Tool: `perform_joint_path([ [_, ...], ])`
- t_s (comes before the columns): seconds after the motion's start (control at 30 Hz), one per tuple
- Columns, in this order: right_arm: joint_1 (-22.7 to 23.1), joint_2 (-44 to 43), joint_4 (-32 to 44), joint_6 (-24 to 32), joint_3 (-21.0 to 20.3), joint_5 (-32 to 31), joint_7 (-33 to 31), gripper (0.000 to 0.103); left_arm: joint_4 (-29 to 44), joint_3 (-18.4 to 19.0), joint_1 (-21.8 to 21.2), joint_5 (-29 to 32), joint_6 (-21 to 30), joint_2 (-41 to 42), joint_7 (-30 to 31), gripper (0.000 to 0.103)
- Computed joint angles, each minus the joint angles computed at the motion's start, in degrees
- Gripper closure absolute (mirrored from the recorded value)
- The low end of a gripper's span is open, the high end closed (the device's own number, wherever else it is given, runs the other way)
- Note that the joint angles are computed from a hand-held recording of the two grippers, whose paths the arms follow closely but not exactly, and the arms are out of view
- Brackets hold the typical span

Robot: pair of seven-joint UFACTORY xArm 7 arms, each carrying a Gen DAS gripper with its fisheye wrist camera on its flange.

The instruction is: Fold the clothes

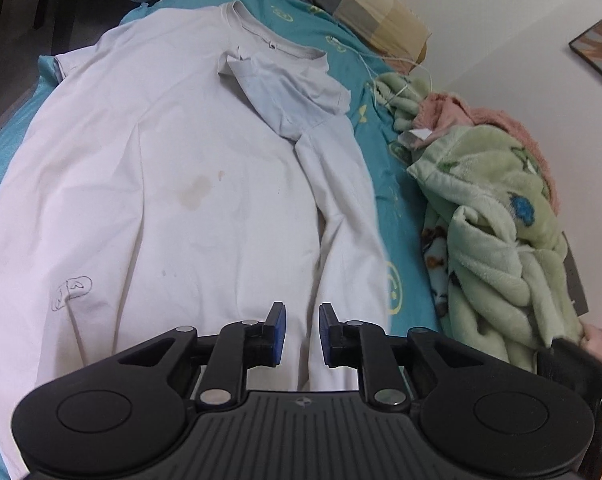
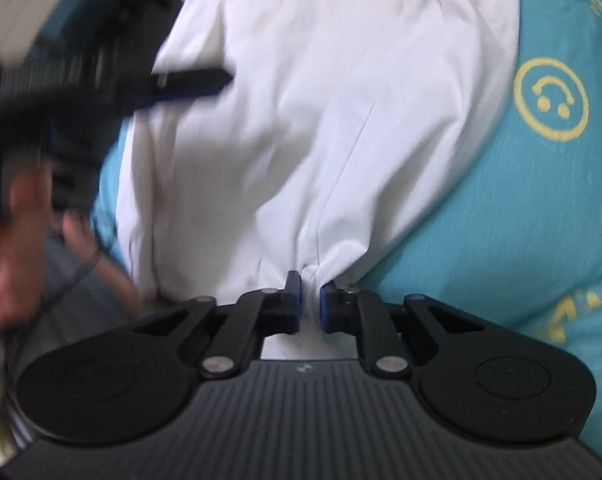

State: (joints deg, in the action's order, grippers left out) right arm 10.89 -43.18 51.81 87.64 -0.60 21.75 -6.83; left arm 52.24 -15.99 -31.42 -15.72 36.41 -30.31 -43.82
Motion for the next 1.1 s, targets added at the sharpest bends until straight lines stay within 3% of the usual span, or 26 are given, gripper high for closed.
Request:
perform_joint_path([
  [0.13, 1.17, -2.34, 0.6, 4.84, 3.02, -3.15, 0.89, 0.092, -0.26, 0.15, 0.46, 0.57, -1.01, -0.9, 0.06, 0.084],
  [0.27, 0.69, -3.39, 1.6, 4.61, 3.73, -3.78, 3.64, 0.09, -0.97, 0.05, 1.4, 1.69, -0.44, -2.39, -0.37, 0.078],
  [0.33, -0.03, -3.87, 3.01, 4.52, 2.88, -3.92, 5.16, 0.087, -0.53, -0.13, 2.58, 2.49, -0.88, -1.68, -1.23, 0.065],
  [0.43, -0.5, -5.13, 5.0, 2.77, 0.42, -4.57, 3.8, 0.063, 0.91, -0.52, 4.5, 4.11, -1.92, 0.57, -2.7, 0.054],
  [0.47, -0.89, -5.33, 5.13, 0.82, -0.7, -4.1, 3.19, 0.047, 1.93, -0.81, 5.33, 4.91, -2.56, 2.23, -3.39, 0.053],
  [0.5, -1.58, -5.52, 4.71, -2.34, -1.06, -3.83, 2.96, 0.04, 2.99, -1.09, 6.14, 5.8, -3.2, 3.92, -4.2, 0.049],
  [0.57, -3.1, -5.53, 3.56, -9.92, -0.71, -3.53, 3.52, 0.04, 5.41, -1.45, 7.41, 7.15, -4.94, 7.97, -6.27, 0.045],
  [0.7, -4.54, -3.04, -2.08, -30.81, 0.55, -0.05, 8.22, 0.04, 10.58, -1.79, 9.58, 11.4, -8.32, 16.58, -11.93, 0.037],
  [0.83, -4.45, -0.01, -10.15, -51.06, 1.65, 1.06, 12.92, 0.041, 16.2, -1.8, 11.58, 21.96, -11.25, 26.06, -22.7, 0.027],
  [0.9, -4.28, 2.04, -11.93, -52.97, 1.12, 0.47, 16.14, 0.039, 18.75, -0.3, 11.27, 26.08, -13.08, 30.72, -28.0, 0.025],
  [0.97, -2.02, 4.08, -12.71, -55.66, -1.1, 0.52, 14.92, 0.039, 20.9, 1.81, 10.29, 28.0, -15.85, 35.06, -31.66, 0.025],
  [1.03, -1.36, 5.8, -12.82, -58.55, -1.38, -0.72, 14.19, 0.039, 22.31, 4.49, 8.72, 30.43, -21.01, 38.98, -35.54, 0.035],
  [1.1, -0.6, 7.74, -12.64, -61.95, -2.12, -0.52, 14.48, 0.039, 24.63, 7.2, 6.76, 31.79, -24.32, 42.59, -37.75, 0.037],
])
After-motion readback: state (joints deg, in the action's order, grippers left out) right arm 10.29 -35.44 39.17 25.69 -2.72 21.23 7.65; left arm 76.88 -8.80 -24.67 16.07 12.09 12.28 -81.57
